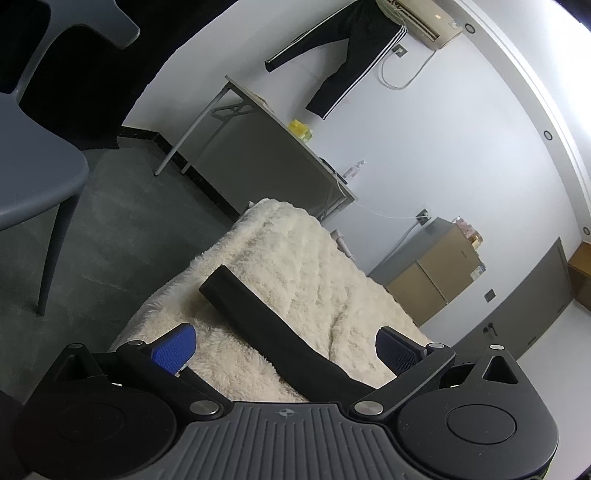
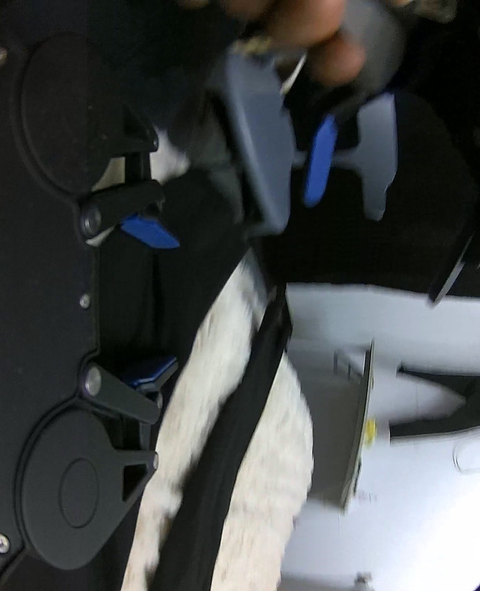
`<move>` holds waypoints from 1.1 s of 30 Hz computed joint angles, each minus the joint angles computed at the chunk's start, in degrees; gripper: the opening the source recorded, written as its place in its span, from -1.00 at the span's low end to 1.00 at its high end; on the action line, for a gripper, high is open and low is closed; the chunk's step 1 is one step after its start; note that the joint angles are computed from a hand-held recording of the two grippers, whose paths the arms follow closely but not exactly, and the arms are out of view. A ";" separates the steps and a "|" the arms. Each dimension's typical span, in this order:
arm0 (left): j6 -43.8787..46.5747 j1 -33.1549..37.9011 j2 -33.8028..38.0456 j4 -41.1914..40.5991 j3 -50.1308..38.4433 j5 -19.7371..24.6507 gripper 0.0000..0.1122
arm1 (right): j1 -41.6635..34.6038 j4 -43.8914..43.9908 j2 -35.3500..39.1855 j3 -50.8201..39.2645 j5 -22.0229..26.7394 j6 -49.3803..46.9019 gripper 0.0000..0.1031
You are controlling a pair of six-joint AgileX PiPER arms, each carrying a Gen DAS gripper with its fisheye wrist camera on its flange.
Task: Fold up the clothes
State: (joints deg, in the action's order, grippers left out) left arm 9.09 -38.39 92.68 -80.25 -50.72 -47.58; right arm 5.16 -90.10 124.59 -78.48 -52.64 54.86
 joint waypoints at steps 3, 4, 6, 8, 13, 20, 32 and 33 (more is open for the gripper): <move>0.35 -0.46 -0.11 -1.12 0.01 -0.45 0.83 | -1.66 3.87 -2.88 2.61 -4.36 -5.48 0.36; 0.51 -0.71 -0.16 -1.46 0.03 -0.81 0.83 | -2.53 4.29 -3.91 3.79 -5.09 -6.66 0.40; 1.45 -1.09 -0.12 -2.21 -0.31 -1.39 0.83 | -3.95 5.51 -5.23 4.36 -4.80 -8.41 0.53; 3.22 -1.37 0.15 -3.14 -1.04 -1.63 0.83 | -5.94 9.81 -6.39 5.36 -2.13 -11.63 0.54; 9.21 -0.86 1.29 -5.56 -3.82 0.11 0.83 | -7.20 25.84 -6.80 5.12 15.08 -17.68 0.58; 15.79 -0.70 2.55 -8.87 -6.49 1.60 0.83 | -2.30 10.39 -4.42 2.52 22.18 -0.25 0.58; 16.12 0.45 2.64 -9.21 -5.62 4.69 0.83 | -4.36 0.37 -4.34 -0.63 -0.47 3.77 0.59; 17.82 1.04 2.66 -9.73 -5.97 6.45 0.83 | -5.32 1.57 -4.38 -1.19 1.46 3.05 0.59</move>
State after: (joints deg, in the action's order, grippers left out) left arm 26.91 -37.35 95.34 -89.99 -56.69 -41.13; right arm -0.16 -88.53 120.20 -79.67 -51.18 57.91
